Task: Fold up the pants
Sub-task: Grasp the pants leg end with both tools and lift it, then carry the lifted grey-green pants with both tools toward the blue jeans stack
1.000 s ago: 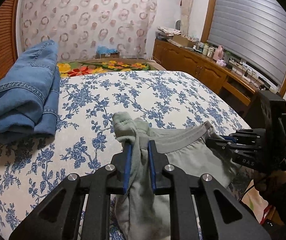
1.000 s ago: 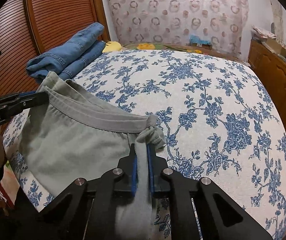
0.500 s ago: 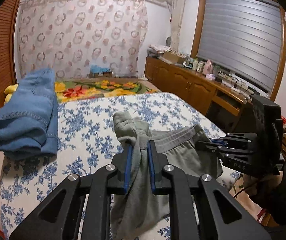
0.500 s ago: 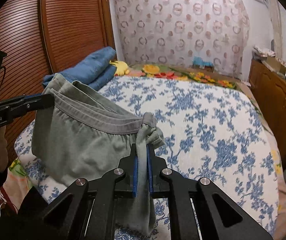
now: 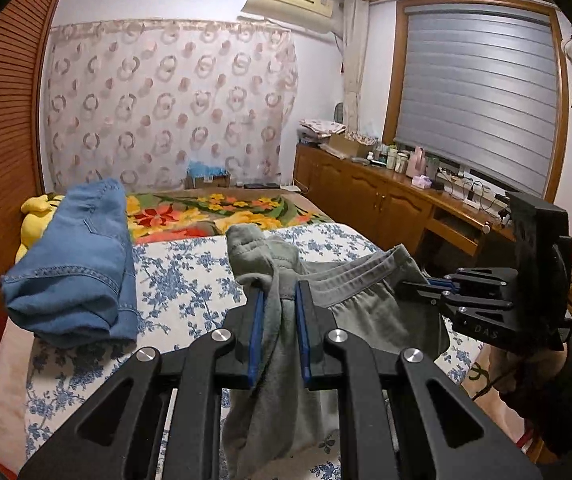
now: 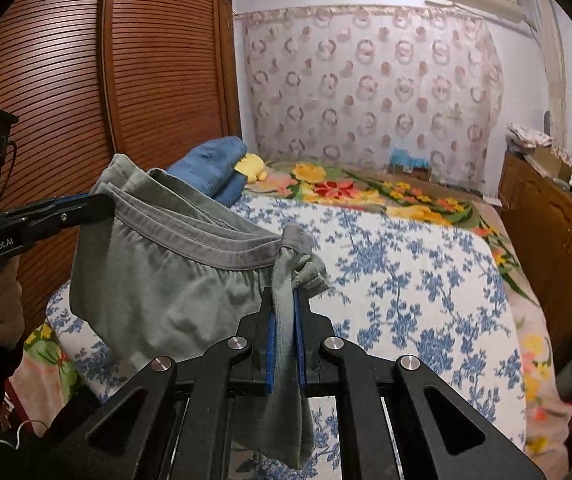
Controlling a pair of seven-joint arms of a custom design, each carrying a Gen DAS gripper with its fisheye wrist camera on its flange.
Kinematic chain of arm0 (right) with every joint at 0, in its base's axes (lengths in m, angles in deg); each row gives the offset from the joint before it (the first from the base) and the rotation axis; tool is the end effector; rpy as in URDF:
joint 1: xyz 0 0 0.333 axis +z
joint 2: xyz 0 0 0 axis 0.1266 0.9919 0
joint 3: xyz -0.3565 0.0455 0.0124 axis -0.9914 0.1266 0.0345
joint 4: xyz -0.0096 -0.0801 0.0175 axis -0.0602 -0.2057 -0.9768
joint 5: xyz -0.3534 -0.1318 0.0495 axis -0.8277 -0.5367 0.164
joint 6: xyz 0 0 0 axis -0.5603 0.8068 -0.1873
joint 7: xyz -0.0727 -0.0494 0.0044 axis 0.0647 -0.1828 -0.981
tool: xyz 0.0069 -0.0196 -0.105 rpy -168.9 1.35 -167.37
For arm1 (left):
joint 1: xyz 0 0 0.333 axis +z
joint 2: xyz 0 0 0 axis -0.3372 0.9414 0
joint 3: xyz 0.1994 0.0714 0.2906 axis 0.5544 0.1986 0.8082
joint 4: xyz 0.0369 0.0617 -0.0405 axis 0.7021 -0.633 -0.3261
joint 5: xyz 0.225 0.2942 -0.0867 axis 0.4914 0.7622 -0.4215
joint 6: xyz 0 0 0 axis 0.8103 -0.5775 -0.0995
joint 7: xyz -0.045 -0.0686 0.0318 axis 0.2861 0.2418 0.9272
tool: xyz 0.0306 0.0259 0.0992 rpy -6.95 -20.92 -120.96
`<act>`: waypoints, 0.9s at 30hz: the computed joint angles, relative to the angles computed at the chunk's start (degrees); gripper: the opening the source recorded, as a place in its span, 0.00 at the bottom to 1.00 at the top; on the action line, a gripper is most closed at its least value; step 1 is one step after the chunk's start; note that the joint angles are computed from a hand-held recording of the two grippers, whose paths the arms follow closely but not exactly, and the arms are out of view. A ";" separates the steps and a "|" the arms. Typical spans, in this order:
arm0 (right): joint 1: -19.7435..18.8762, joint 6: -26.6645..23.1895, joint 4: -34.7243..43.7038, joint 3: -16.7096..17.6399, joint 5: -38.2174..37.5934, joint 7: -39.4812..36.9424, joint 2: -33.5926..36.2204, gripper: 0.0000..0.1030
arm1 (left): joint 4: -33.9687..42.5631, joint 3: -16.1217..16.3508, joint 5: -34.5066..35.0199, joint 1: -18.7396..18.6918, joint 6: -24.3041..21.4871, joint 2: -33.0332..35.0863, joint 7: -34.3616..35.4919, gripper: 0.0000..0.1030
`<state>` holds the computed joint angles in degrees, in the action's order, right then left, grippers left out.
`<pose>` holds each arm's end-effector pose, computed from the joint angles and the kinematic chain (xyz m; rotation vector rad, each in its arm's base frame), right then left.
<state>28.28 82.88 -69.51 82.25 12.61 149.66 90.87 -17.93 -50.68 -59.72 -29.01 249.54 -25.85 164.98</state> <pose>0.5133 0.3073 0.5848 -1.6298 1.3793 -0.8384 0.6026 -0.2243 0.5649 -1.0657 2.1566 -1.4439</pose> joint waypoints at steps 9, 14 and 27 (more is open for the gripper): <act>0.16 -0.55 1.21 0.60 -1.98 -0.83 -0.92 0.07 | -0.34 0.67 -4.95 0.16 0.23 -1.96 4.66 0.16; 0.13 -0.02 2.46 0.64 -1.95 -2.42 -0.54 0.07 | -0.72 1.39 -7.68 -0.04 -0.03 -2.92 6.84 0.16; 1.28 3.85 10.03 -1.42 12.13 -20.22 6.72 0.07 | 1.68 2.35 -6.61 0.74 2.28 0.05 5.77 0.16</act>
